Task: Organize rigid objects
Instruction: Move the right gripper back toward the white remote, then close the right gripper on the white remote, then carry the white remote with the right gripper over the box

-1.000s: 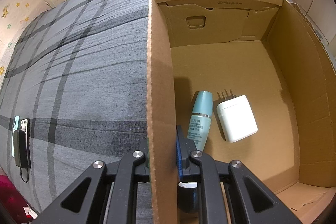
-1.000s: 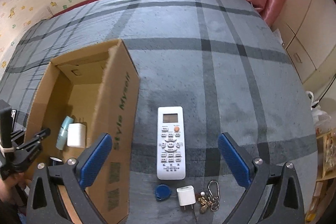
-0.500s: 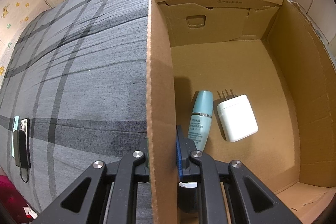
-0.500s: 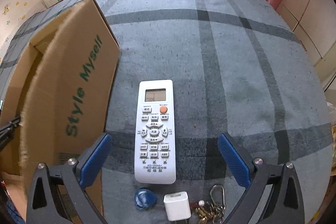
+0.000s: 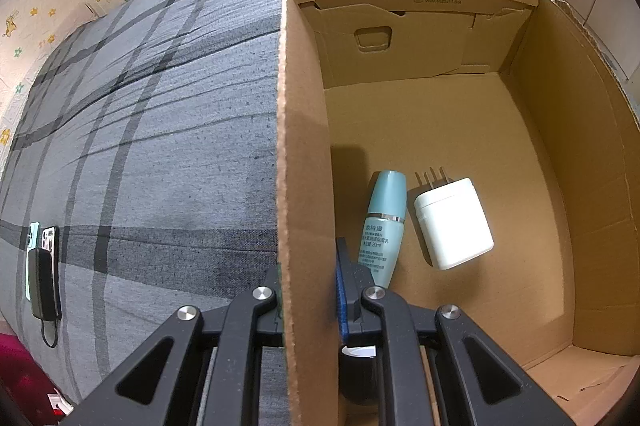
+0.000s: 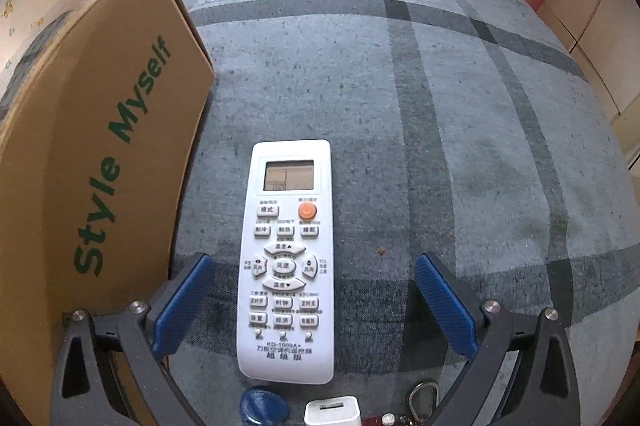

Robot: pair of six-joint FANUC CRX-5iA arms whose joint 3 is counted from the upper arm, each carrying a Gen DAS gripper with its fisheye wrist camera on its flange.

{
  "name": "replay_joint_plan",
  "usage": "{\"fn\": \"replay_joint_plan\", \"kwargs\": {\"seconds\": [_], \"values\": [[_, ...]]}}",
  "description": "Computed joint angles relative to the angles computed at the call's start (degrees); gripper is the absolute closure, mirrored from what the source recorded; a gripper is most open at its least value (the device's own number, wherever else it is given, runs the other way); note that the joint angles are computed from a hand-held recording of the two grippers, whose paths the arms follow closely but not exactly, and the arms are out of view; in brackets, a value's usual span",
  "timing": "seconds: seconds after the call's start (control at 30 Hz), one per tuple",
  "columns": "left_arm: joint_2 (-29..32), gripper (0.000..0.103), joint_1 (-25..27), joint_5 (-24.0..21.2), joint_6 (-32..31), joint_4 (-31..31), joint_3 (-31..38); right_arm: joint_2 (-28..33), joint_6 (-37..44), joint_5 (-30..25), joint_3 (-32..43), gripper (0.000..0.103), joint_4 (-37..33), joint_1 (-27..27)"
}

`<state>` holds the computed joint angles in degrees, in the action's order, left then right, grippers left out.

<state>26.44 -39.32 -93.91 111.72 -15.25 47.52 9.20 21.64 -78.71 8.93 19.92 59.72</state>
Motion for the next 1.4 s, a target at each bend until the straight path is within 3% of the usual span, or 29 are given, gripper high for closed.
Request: {"fn": "replay_joint_plan", "kwargs": {"seconds": [0.07,0.13,0.23,0.27,0.3,0.97,1.4], "values": [[-0.20,0.089,0.20,0.25,0.07,0.29,-0.36,0.22,0.37,0.14,0.34,0.003,-1.09,-0.35],[-0.24,0.089,0.14,0.22,0.09,0.17,-0.36,0.45,0.58,0.47,0.43,0.013,-1.10,-0.59],[-0.10,0.089,0.03,0.00,0.02,-0.04,-0.09,1.31,1.58,0.60,1.61,0.019,-2.25,-1.16],[-0.13,0.089,0.07,0.06,0.07,0.04,-0.16,1.55,1.72,0.28,2.03,0.040,-2.58,-1.21],[-0.17,0.089,0.09,0.13,0.13,0.11,-0.24,1.65,1.96,0.34,2.37,0.054,-3.13,-1.29],[-0.45,0.089,0.15,0.45,0.27,0.33,-0.69,1.51,-0.62,-1.53,4.27,0.054,-1.77,0.34],[-0.40,0.089,0.15,0.37,0.17,0.27,-0.56,2.04,-0.99,-7.50,10.12,0.054,2.25,2.95]]}}
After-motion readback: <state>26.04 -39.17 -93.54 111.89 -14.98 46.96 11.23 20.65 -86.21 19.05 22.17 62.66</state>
